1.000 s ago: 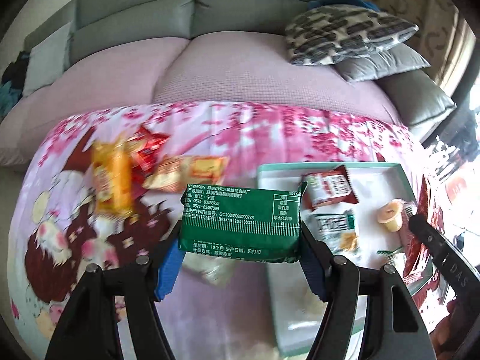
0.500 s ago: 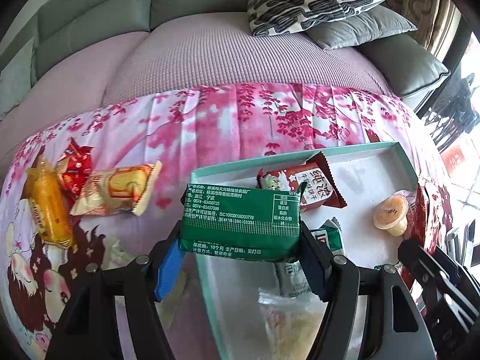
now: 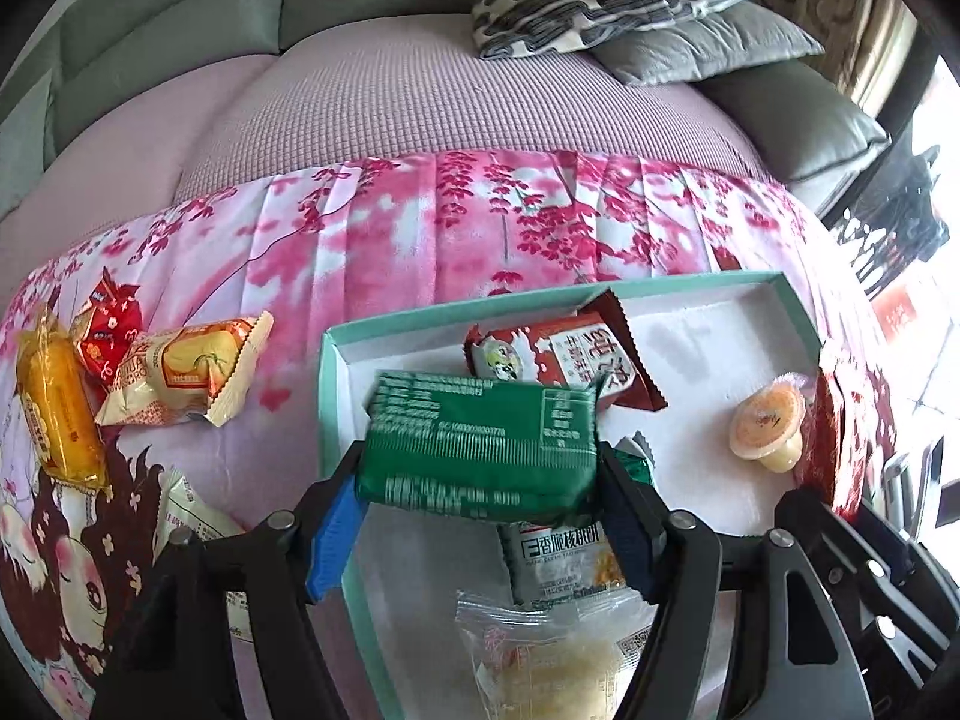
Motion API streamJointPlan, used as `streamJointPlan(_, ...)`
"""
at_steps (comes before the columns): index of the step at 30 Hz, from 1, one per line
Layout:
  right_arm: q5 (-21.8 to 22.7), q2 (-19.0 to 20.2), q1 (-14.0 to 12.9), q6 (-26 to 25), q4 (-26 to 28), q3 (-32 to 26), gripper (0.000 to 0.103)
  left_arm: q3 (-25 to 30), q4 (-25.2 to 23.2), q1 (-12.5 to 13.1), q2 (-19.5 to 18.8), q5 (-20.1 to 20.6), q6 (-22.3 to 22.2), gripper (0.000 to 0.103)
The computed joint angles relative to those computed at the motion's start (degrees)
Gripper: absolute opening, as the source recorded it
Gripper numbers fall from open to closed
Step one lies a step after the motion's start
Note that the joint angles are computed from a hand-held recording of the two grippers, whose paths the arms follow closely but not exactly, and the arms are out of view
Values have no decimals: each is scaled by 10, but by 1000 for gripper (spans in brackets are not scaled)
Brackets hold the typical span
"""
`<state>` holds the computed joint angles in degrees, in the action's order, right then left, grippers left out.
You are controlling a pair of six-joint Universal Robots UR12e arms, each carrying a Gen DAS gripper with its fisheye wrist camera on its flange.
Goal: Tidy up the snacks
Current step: 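Carry red wafer bar and green cracker pack into the tray and open both tools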
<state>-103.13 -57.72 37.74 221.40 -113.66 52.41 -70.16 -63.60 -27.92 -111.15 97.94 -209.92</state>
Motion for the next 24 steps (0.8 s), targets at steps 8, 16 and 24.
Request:
streamJointPlan(8,0,1,1,6,2,-1,48,-7,14,15,17,-32,-28,77)
streamJointPlan(16,15,-3,-3,13,-15,9,63,-26,22,20,36,-25,-55,89)
streamJointPlan(24,17,5,-1,2,2,-3,74,-27,-6,21,41,0,-70,90)
